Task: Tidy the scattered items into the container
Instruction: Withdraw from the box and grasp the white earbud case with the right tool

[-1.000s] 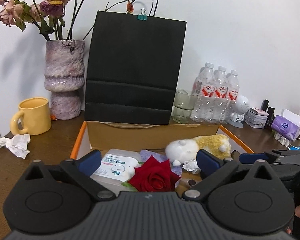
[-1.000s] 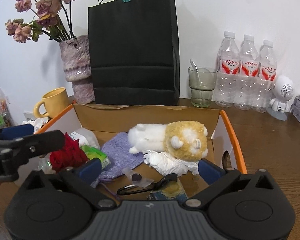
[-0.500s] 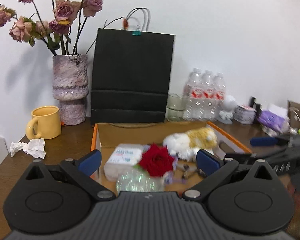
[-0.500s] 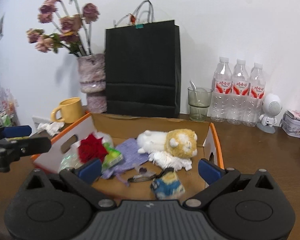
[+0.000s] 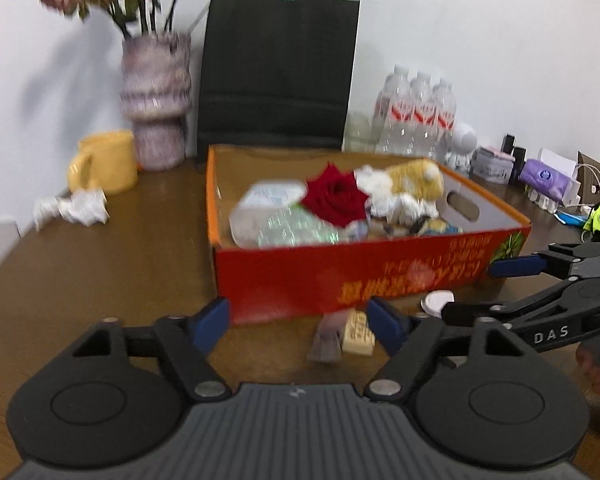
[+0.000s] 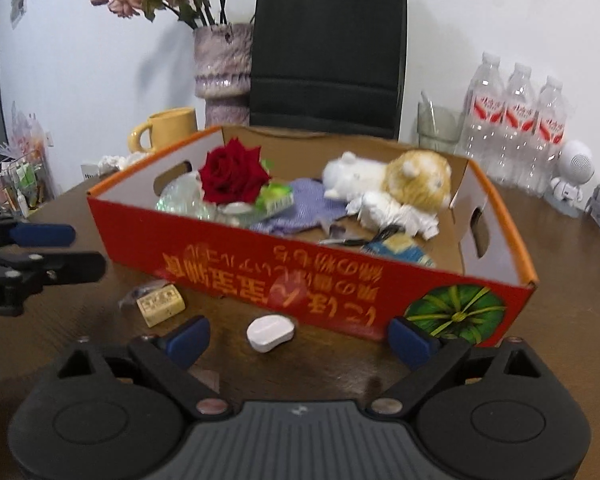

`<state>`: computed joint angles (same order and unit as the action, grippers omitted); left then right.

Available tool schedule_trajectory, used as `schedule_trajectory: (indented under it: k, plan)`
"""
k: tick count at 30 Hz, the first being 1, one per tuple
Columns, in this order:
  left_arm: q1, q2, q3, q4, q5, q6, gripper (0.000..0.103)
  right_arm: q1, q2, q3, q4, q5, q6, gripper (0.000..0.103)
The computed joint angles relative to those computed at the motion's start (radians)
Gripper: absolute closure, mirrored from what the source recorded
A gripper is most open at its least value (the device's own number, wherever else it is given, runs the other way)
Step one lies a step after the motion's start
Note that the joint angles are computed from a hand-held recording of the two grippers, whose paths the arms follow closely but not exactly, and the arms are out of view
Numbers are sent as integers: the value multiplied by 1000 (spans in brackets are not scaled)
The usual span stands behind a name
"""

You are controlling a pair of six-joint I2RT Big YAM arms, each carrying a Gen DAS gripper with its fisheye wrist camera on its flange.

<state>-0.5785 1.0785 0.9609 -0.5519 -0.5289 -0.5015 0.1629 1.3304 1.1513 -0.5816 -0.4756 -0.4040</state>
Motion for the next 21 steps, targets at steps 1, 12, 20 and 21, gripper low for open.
schedule_trajectory:
  k: [1,12,20,21]
  plan:
    - [6,4,-2,4,18,-6,41,3,1,-2,3,2,7,16]
    - [43,54,21,-28,108,-48,65,39,23,2,4,34,92,44]
    - [67,37,2,-8,159,-80,67,34,10,-17,24,42,76,57]
    - [72,33,-2,-7,163,-87,67,32,10,-17,22,37,76,58]
